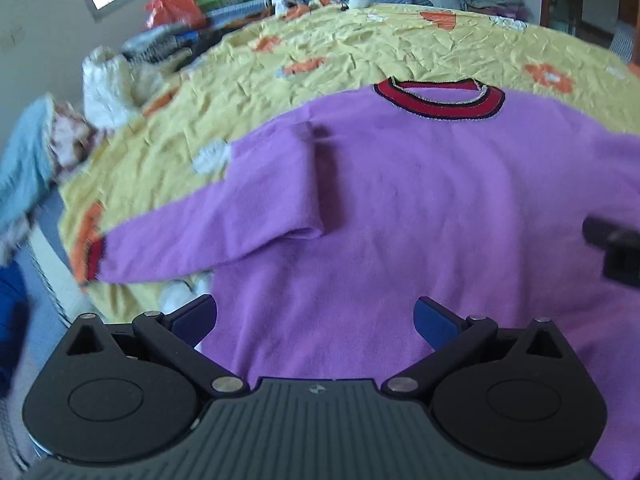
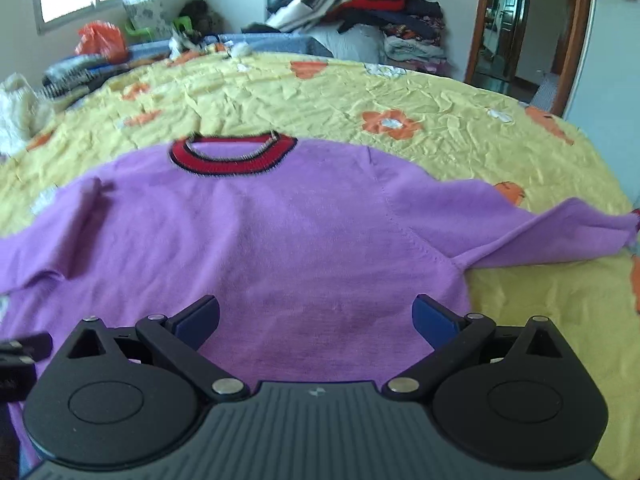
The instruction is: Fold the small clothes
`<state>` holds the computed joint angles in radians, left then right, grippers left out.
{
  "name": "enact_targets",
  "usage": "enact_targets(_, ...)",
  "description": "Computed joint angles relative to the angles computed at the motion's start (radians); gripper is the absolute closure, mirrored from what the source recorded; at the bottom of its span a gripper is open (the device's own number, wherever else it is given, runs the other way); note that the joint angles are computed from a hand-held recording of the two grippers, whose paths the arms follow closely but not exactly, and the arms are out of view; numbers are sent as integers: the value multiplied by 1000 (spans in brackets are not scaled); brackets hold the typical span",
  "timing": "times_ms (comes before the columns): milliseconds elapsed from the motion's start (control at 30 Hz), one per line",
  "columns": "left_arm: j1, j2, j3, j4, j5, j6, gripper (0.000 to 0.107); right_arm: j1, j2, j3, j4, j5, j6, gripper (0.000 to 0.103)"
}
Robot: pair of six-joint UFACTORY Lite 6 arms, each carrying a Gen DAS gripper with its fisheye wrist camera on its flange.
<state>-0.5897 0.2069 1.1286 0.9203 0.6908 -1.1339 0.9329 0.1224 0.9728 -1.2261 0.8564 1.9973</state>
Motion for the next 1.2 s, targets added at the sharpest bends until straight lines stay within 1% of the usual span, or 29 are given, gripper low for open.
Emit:
enact_targets(67, -32, 7, 8, 29, 43, -19, 4, -3, -63, -76, -111, -43, 90, 0)
enact_targets(100, -37, 8, 14, 21, 48, -16, 4, -14, -77, -94, -152, -73, 81, 0)
enact_targets(133, -35, 13, 27, -3, 49, 3, 4, -28, -70, -91, -153, -106, 30, 0)
enact_targets(167, -31, 19, 39, -28, 43, 30, 4, -49, -58, -76, -112, -137, -56, 0)
enact_targets(200, -28, 16, 42, -40, 33, 45, 4, -63, -45, -61, -79, -155, -107, 0)
enact_targets(233, -27, 10, 38, -35, 27, 38, 4, -68, -40, -54, -72, -156, -116, 0)
enact_targets(300, -28, 6, 37, -16, 24, 12, 4, -71, -9, -6, 3, -99, -167, 0)
enact_targets(400, -1, 14, 61, -57, -19, 54, 4, -87, 55, 123, 132, -6, -336, 0)
enact_targets(467, 7, 26, 77, -64, -31, 54, 4, -100, 34, 139, 160, 5, -366, 0)
enact_targets(500, 15, 29, 84, -81, -44, 70, 4, -96, -10, 115, 127, -2, -324, 0)
enact_targets(533, 25, 30, 86, -97, -59, 86, 4, -87, -62, 69, 55, -4, -245, 0)
enact_targets(600, 38, 28, 83, -109, -74, 88, 4, -45, -159, -35, -153, 30, -74, 0)
enact_targets(633, 47, 24, 76, -119, -86, 90, 4, -38, -187, -67, -226, 13, -47, 0)
enact_targets(667, 57, 21, 72, -138, -99, 101, 4, -58, -190, -79, -257, -46, -63, 0)
enact_targets(700, 65, 22, 70, -153, -109, 113, 4, -120, -151, -69, -246, -134, -78, 0)
enact_targets(733, 73, 17, 63, -161, -120, 124, 4, -176, -86, -30, -194, -180, -97, 0)
enact_targets(767, 74, 16, 59, -153, -122, 117, 4, -196, -58, -2, -127, -184, -136, 0)
enact_targets(800, 70, 16, 57, -132, -112, 99, 4, -191, -44, 12, -101, -153, -152, 0)
enact_targets(900, 70, 16, 53, -109, -108, 84, 4, -127, -14, 20, -167, 64, -94, 0)
enact_targets(933, 75, 21, 57, -120, -115, 95, 4, -117, -24, 9, -203, 106, -75, 0)
enact_targets(967, 78, 30, 65, -125, -117, 104, 4, -101, -39, -19, -257, 176, -29, 0)
enact_targets(1000, 76, 40, 72, -113, -114, 93, 4, -81, -43, -45, -298, 261, 17, 0)
enact_targets(1033, 72, 44, 72, -84, -116, 63, 4, -100, -39, -71, -343, 303, 41, 0)
enact_targets(1067, 68, 51, 76, -62, -118, 43, 4, -139, -17, -75, -353, 304, 27, 0)
enact_targets(1100, 65, 64, 91, -63, -121, 49, 4, -198, -12, -65, -323, 263, -13, 0)
enact_targets(1133, 64, 76, 105, -67, -131, 61, 4, -269, -38, -90, -319, 181, -15, 0)
enact_targets(1167, 60, 90, 122, -64, -131, 65, 4, -318, -103, -151, -355, 123, 26, 0)
enact_targets(1200, 53, 109, 141, -50, -120, 62, 4, -351, -203, -248, -432, 107, 108, 0)
